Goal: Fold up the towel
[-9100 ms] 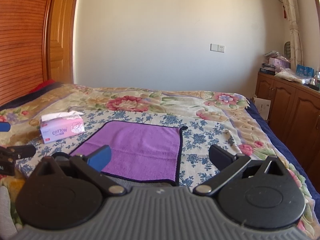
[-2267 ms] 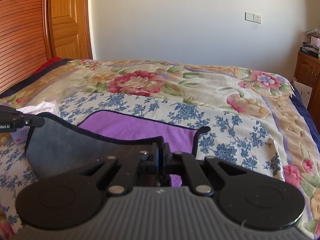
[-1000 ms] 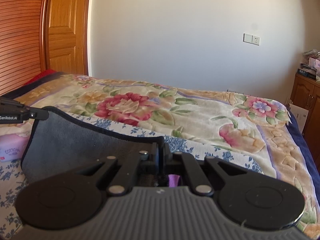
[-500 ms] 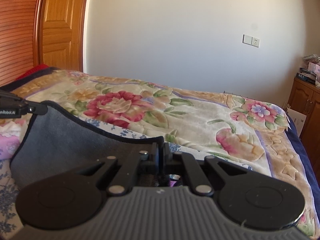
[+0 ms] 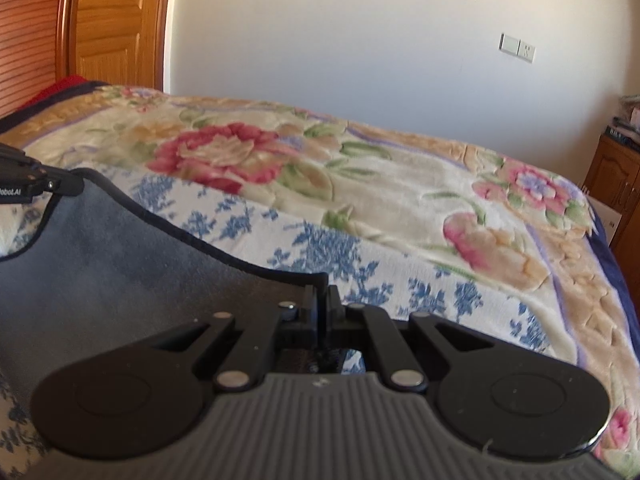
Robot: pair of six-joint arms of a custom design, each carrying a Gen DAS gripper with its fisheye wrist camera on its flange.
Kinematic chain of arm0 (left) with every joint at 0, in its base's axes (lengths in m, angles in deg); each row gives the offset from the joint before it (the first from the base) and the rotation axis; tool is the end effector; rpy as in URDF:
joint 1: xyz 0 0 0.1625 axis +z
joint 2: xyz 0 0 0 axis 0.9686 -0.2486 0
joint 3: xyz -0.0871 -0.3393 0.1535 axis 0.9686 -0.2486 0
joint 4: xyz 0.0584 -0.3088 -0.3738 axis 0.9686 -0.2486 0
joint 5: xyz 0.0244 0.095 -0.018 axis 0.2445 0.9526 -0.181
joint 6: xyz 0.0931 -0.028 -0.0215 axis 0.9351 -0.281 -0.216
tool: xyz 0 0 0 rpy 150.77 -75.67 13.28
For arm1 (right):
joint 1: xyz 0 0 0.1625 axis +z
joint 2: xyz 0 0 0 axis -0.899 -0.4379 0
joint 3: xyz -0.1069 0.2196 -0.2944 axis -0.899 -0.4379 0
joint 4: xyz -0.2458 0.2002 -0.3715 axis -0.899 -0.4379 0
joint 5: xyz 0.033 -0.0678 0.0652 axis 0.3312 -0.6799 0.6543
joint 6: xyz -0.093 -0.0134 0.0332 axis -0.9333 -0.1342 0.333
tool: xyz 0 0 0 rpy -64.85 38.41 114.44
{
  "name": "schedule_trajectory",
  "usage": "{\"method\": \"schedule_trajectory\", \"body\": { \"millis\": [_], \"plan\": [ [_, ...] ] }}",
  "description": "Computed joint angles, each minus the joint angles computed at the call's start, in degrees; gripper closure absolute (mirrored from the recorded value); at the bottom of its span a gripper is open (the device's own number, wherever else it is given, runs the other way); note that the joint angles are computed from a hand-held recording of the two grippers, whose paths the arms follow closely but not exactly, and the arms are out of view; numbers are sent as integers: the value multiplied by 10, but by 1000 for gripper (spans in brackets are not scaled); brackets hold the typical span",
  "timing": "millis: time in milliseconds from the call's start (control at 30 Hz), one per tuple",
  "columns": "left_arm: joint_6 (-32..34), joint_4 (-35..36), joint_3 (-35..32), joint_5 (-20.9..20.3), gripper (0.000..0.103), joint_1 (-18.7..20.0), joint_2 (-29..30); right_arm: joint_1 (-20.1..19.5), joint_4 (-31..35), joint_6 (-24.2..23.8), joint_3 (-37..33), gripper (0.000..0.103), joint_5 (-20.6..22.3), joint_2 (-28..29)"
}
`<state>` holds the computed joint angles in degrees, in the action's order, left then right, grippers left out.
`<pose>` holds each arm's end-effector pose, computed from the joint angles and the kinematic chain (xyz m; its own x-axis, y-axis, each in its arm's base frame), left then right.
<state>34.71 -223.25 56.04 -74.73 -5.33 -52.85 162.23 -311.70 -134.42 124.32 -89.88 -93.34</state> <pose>0.0061 -0.5162 0.1663 -0.6155 0.3378 -0.7121 0.7593 0.4964 -0.4208 0.1546 -0.4450 -0.0018 -0.5893 -0.1963 0.7837 -0.7405 0.5191 -0.4268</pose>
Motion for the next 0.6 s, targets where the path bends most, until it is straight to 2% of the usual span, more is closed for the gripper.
{"method": "schedule_trajectory", "body": {
  "millis": [267,333,367,400,433,500,600],
  "plan": [
    [7,-4,-8,20,93,1,23,-6,15,2,-9,98,-15,8],
    [5,-1,-7,19,81,1,23,-6,17,9,-11,90,-20,9],
    [4,1,-6,16,69,1,21,-6,15,10,-12,88,-24,11],
    [3,0,-4,14,60,1,19,-5,12,10,-12,87,-26,11],
    [3,-2,-2,11,58,1,17,-4,11,11,-11,84,-28,11],
    [0,-6,4,12,49,-2,11,-3,7,19,-6,55,-27,7],
    [-12,1,14,9,42,-7,-6,4,4,32,4,53,-27,-2]
  ]
}}
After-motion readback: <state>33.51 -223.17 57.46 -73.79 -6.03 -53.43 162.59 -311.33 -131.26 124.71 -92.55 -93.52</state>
